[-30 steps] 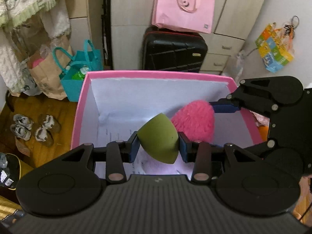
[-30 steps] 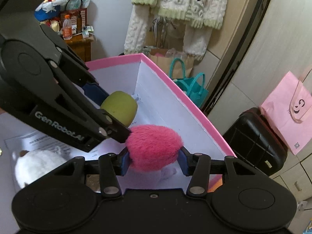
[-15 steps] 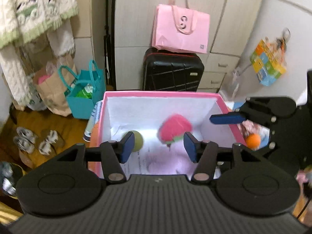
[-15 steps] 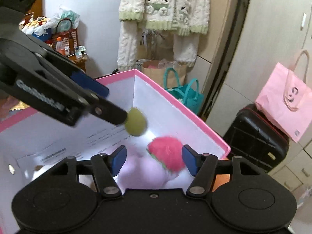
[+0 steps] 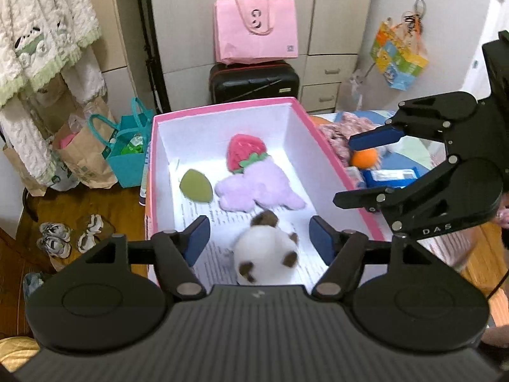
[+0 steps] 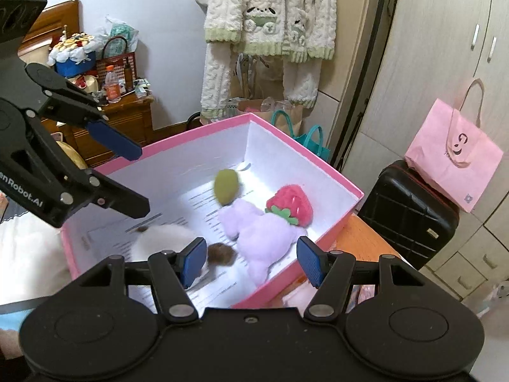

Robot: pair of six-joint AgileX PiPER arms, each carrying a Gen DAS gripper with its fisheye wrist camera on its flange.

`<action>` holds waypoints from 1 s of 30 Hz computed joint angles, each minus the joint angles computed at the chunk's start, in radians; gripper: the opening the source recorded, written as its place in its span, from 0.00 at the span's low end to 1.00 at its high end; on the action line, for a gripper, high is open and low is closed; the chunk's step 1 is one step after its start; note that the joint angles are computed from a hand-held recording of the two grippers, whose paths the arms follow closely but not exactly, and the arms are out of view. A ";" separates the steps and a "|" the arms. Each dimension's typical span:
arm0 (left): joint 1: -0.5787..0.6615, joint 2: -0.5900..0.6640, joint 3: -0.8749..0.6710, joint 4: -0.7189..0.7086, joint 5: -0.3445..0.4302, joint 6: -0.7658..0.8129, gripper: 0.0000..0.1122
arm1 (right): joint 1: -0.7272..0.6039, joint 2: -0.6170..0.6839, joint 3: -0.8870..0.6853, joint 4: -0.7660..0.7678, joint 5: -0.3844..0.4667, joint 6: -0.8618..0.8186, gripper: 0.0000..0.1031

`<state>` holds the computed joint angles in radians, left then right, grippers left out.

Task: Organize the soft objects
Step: 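Move both tools back from the box toward the table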

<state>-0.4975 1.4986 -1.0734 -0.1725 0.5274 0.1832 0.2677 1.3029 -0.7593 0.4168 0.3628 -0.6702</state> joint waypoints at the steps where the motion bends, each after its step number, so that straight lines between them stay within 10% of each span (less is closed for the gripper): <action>1: -0.006 -0.019 0.012 -0.001 0.008 0.000 0.62 | 0.008 -0.027 0.009 -0.030 0.015 0.036 0.66; 18: -0.211 -0.277 0.159 0.100 0.073 -0.094 0.76 | 0.147 -0.415 0.141 -0.414 0.224 0.505 0.66; 30: -0.412 -0.232 0.146 0.256 0.095 -0.290 0.77 | 0.109 -0.746 0.257 -0.432 0.410 0.515 0.68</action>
<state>-0.9093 1.2667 -0.9273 0.0838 0.6222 -0.1069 0.3763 0.5573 -0.5027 -0.0150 0.7724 -0.1553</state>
